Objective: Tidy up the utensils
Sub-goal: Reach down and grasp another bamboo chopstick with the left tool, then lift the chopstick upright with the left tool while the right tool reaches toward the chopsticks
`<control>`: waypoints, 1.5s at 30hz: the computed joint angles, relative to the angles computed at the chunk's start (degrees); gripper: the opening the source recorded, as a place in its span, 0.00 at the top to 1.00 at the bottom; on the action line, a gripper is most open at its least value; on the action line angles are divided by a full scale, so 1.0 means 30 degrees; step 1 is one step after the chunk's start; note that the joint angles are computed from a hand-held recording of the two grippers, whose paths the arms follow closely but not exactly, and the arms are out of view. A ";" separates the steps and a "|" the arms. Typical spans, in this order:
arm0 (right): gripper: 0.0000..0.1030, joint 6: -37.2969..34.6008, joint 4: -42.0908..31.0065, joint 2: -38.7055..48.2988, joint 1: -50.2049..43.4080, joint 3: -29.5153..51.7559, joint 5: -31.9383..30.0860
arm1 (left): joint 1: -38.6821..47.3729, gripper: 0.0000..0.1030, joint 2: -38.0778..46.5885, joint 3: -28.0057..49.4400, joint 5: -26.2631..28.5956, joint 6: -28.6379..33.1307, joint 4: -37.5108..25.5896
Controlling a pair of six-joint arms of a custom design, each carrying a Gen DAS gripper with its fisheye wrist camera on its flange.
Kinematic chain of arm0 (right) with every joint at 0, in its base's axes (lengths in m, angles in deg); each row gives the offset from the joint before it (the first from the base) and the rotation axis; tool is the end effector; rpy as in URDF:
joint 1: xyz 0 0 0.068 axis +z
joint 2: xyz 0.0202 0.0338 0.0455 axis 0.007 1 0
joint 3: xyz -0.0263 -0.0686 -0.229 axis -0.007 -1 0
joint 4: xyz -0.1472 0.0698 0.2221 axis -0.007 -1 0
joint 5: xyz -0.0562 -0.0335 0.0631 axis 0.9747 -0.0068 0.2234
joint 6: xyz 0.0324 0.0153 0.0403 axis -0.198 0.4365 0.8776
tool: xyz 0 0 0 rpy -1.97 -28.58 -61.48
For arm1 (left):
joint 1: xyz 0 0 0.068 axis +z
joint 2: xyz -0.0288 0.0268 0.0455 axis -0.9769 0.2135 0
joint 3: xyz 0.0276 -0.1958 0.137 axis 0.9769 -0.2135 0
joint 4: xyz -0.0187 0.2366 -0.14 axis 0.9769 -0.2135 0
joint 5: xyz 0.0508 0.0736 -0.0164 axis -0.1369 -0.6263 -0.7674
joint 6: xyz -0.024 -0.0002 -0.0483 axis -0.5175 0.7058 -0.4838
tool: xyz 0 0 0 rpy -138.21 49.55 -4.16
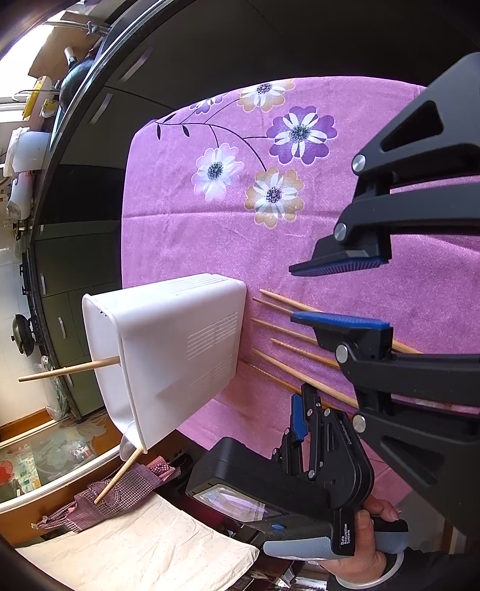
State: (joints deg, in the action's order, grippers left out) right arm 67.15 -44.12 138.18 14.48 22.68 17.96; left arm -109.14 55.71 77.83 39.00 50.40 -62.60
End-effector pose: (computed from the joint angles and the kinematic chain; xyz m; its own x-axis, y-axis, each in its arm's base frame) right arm 0.2030 0.0560 0.2477 -0.8484 -0.0612 -0.5258 -0.1897 0.9625 0.1941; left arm 0.2653 -0.1609 0.1916 -0.9042 0.3916 -0.1707 0.3956 0.9184 0.0112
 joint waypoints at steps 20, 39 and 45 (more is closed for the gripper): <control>0.80 0.0045 0.0420 0.3423 0.0785 0.0061 0.0151 | 0.1650 0.93 -0.6454 -0.1905 0.0554 0.0702 0.0109; 0.80 0.2013 0.0549 0.8272 0.1771 0.2020 -0.0350 | 0.2132 0.94 -1.1683 -0.2762 0.1468 0.1175 -0.1703; 0.80 0.3153 0.0717 0.8982 0.2686 0.2335 0.0811 | 0.2303 0.94 -1.2300 -0.2948 0.1572 0.1548 -0.1830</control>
State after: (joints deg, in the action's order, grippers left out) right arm 76.61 -41.96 165.13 22.54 29.68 20.39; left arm -102.23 18.81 68.99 43.72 55.05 -68.09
